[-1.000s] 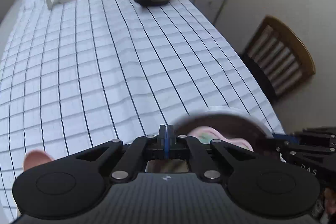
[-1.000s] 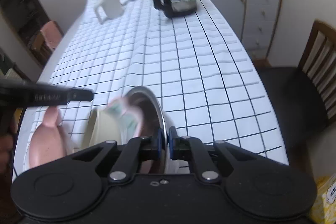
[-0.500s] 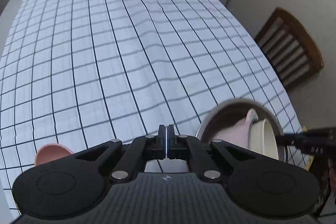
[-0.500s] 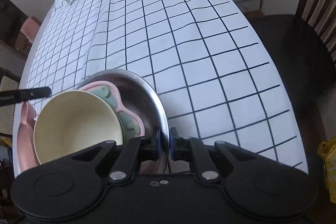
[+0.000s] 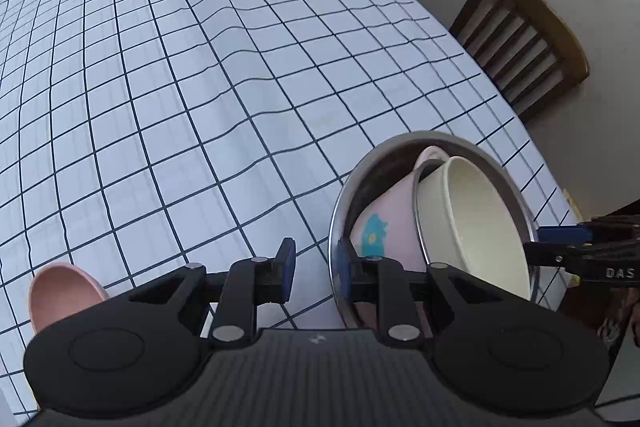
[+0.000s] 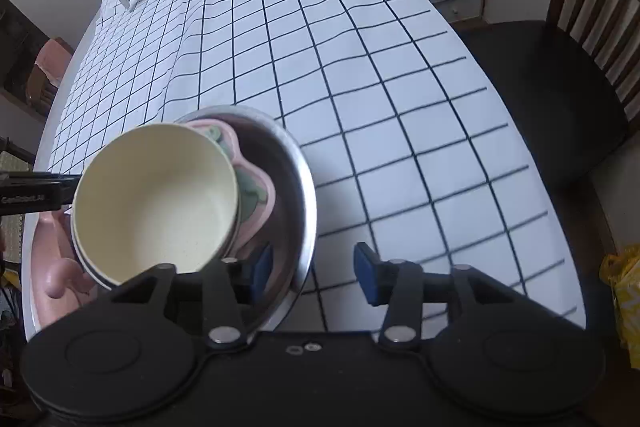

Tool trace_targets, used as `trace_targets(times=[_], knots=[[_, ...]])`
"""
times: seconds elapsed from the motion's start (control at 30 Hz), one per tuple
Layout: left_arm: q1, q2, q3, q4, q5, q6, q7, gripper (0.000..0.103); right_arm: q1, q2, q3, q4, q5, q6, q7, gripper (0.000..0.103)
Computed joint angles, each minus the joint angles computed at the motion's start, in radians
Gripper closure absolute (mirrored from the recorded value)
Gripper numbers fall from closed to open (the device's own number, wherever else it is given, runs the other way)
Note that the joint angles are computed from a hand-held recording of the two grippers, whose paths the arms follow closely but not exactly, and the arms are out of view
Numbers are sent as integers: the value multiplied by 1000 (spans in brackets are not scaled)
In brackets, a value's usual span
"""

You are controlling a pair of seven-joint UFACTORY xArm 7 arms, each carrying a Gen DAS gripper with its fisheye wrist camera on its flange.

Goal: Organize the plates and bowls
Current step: 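Lift and carry the nested steel bowl stack with both tools toward the pink plates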

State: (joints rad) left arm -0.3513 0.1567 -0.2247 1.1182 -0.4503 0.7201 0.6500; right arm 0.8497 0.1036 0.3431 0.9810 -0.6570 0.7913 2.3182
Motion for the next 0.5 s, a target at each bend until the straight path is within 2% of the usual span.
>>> trace_targets(times=[0.2,0.37,0.5], knots=[[-23,-12,-13,-25,26,-24,36,82,18,32,1,43,0,9,30,57],[-28,74,-8,84,64,22,-12,82,36,45,-12,45,-5,-8,84,57],[-16,150,-18,181,57,97,-32,82,47,63,-19,62,-7,-5,111,59]])
